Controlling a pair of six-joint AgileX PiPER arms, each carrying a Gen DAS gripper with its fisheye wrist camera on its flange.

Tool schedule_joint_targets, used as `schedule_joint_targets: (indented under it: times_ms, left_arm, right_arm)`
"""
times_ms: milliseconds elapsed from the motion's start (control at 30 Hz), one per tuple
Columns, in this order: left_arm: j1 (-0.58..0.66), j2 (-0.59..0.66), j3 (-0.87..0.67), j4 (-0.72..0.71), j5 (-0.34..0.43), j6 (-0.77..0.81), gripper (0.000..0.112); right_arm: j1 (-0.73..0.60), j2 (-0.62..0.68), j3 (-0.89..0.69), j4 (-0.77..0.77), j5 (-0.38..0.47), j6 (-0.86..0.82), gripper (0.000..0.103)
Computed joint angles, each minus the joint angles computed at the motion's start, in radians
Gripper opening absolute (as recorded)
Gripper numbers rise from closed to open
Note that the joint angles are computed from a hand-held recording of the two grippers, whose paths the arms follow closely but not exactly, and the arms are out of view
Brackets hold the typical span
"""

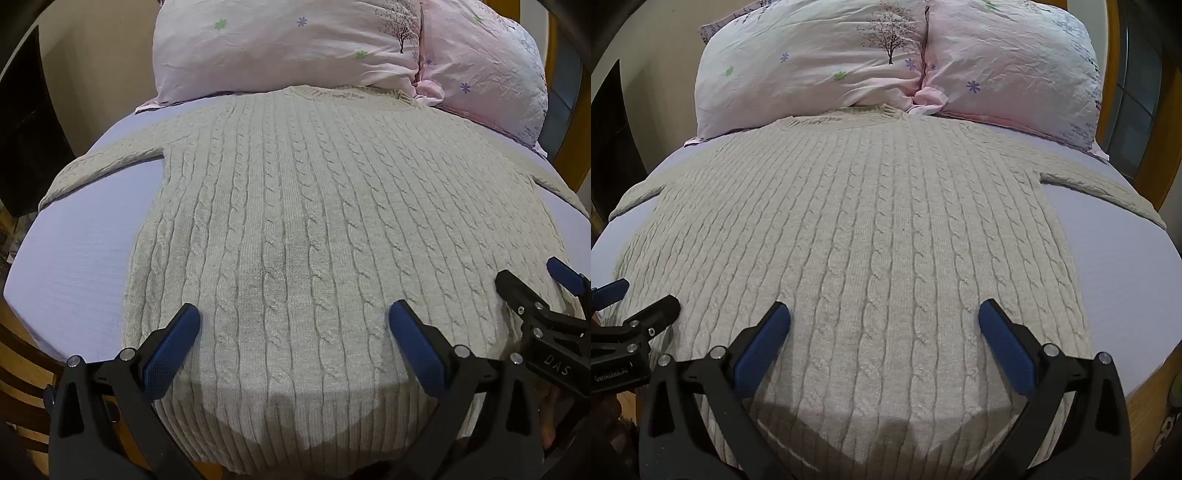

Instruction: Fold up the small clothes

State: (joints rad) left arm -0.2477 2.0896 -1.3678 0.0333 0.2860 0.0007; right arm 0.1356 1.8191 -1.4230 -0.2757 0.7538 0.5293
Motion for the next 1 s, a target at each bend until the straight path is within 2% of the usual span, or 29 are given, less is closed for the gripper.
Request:
schedule_joint_targets:
  times_ms: [1000]
  left_arm:
    - [0.0,-0.001,0.003,0.0,-0.007,0.0,0.102]
  right_arm:
    - [0.0,-0.006,0.011,-0.004,-0.009,0.005,0.101]
